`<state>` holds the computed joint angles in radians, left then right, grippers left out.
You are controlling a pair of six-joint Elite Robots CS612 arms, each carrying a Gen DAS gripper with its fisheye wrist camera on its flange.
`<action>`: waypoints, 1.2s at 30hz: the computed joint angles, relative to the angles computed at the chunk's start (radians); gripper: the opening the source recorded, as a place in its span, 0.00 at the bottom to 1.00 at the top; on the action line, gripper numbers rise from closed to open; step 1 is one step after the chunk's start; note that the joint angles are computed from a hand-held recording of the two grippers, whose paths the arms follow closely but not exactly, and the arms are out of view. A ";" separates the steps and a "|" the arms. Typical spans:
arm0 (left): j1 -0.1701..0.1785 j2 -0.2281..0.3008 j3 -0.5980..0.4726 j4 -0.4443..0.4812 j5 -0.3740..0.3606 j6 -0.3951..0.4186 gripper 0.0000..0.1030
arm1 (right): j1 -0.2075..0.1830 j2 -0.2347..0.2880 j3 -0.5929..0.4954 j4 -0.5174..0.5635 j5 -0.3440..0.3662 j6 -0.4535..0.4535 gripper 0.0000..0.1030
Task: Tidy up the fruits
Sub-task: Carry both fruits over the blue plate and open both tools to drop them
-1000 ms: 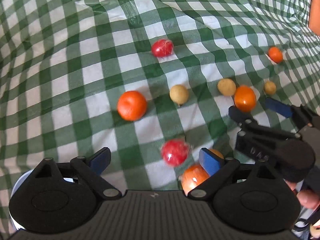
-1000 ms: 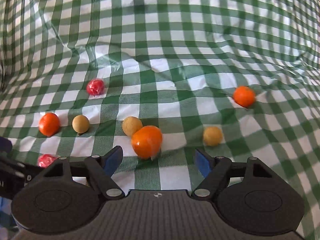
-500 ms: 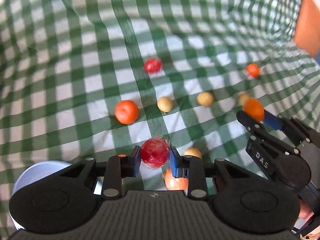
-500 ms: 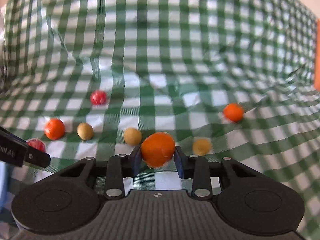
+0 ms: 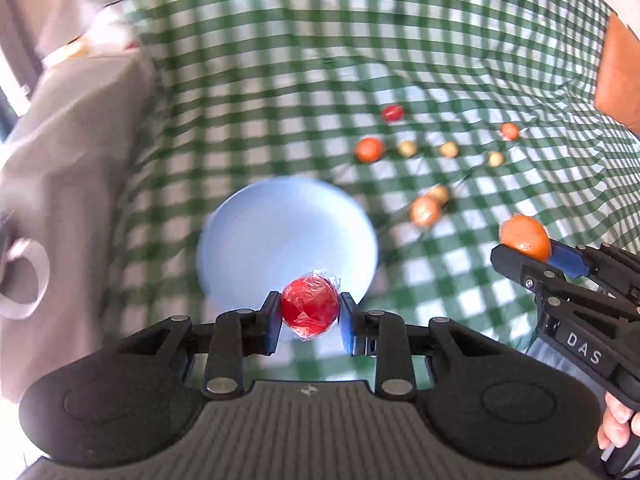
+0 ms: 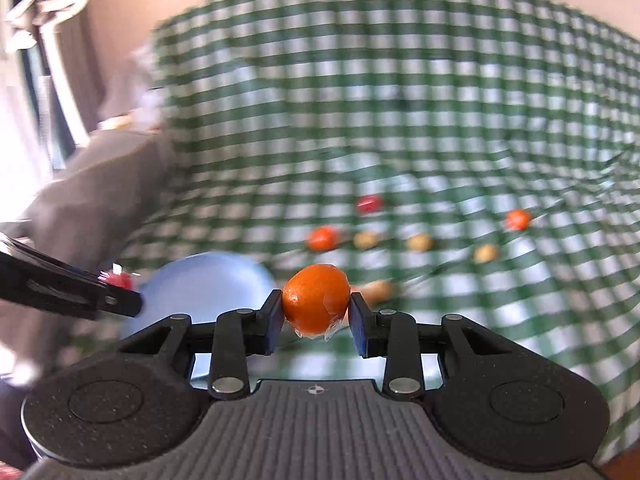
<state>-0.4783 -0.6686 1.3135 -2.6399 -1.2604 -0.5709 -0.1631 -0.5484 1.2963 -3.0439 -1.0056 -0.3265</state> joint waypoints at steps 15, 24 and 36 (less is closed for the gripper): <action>-0.017 -0.144 0.295 -0.195 0.055 -0.113 0.32 | 0.051 -0.161 0.282 -0.069 0.073 -0.253 0.35; -0.019 -0.158 0.323 -0.229 0.063 -0.120 0.32 | 0.051 -0.166 0.290 -0.077 0.050 -0.251 0.35; -0.013 -0.142 0.295 -0.206 0.052 -0.117 0.32 | 0.049 -0.158 0.278 -0.056 0.045 -0.245 0.35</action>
<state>-0.4910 -0.8107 1.6084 -2.8455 -1.2084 -0.6879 -0.1145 -0.7065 1.5747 -3.1000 -0.9610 -0.5718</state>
